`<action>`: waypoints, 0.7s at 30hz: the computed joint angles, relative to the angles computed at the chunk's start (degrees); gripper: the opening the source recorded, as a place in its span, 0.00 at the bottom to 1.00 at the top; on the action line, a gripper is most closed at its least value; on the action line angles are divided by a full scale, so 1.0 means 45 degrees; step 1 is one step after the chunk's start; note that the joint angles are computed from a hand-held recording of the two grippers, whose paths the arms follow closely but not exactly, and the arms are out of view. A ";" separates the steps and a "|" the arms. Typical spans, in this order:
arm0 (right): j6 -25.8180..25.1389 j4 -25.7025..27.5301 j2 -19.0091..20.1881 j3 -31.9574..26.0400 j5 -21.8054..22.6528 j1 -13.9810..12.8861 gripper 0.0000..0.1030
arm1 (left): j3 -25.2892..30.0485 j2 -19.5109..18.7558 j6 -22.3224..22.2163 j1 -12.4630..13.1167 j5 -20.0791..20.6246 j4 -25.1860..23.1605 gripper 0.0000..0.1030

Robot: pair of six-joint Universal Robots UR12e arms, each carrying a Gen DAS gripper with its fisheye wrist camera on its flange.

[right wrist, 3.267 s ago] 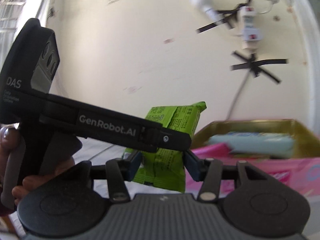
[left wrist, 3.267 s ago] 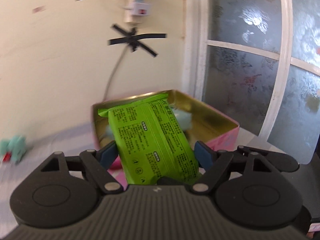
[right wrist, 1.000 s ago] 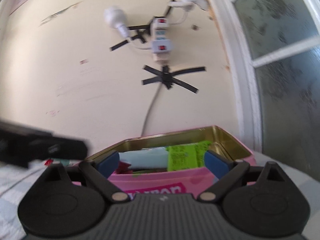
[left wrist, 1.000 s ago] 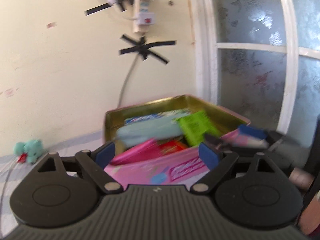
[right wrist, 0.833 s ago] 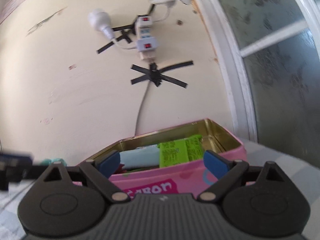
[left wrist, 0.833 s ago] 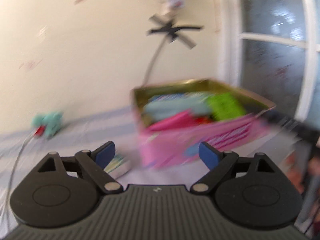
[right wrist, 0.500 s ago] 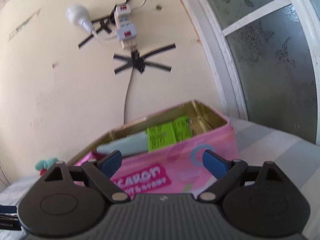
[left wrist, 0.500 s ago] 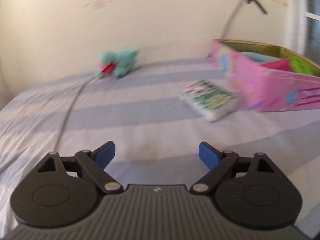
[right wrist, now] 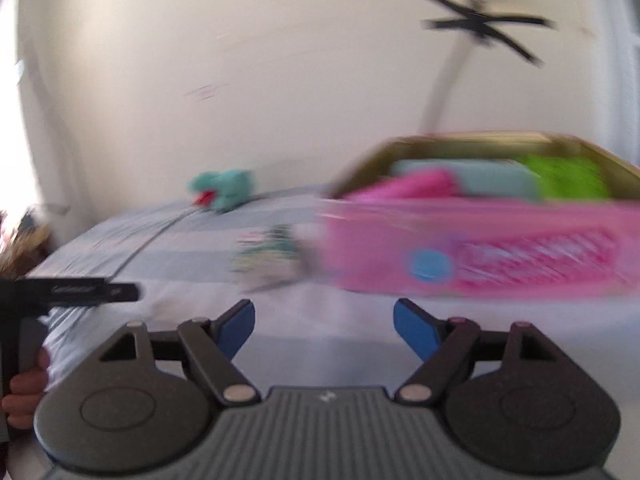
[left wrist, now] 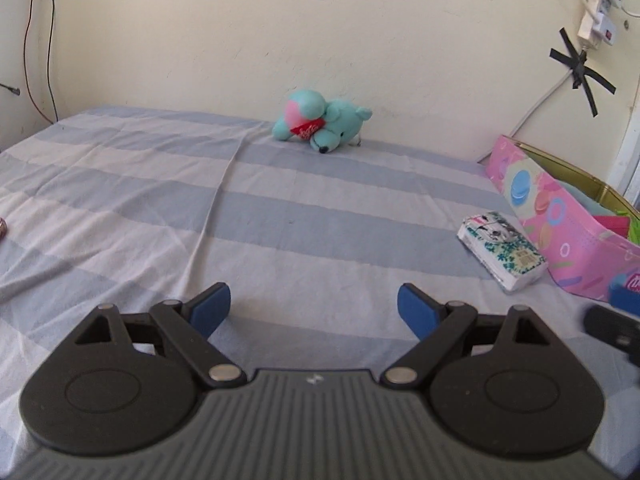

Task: Organize objects
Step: 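Move the right tool to the patterned tissue pack and grasp it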

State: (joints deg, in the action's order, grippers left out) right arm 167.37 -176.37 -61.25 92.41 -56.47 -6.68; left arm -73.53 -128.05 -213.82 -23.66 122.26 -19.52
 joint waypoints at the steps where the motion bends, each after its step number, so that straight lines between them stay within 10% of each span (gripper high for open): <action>1: -0.0482 0.0178 0.0044 -0.0176 -0.0114 0.0215 0.77 | -0.0019 -0.0013 0.0082 -0.0022 0.0058 0.0152 0.89; 16: -0.3396 0.2229 0.2022 -0.3782 -0.4721 0.2220 0.85 | -0.0573 0.0223 -0.0860 0.0123 -0.0242 0.0946 0.90; 21: -0.3357 0.2844 0.2219 -0.4294 -0.4569 0.2165 0.83 | -0.0584 0.0203 -0.0793 0.0097 -0.0045 0.1063 0.90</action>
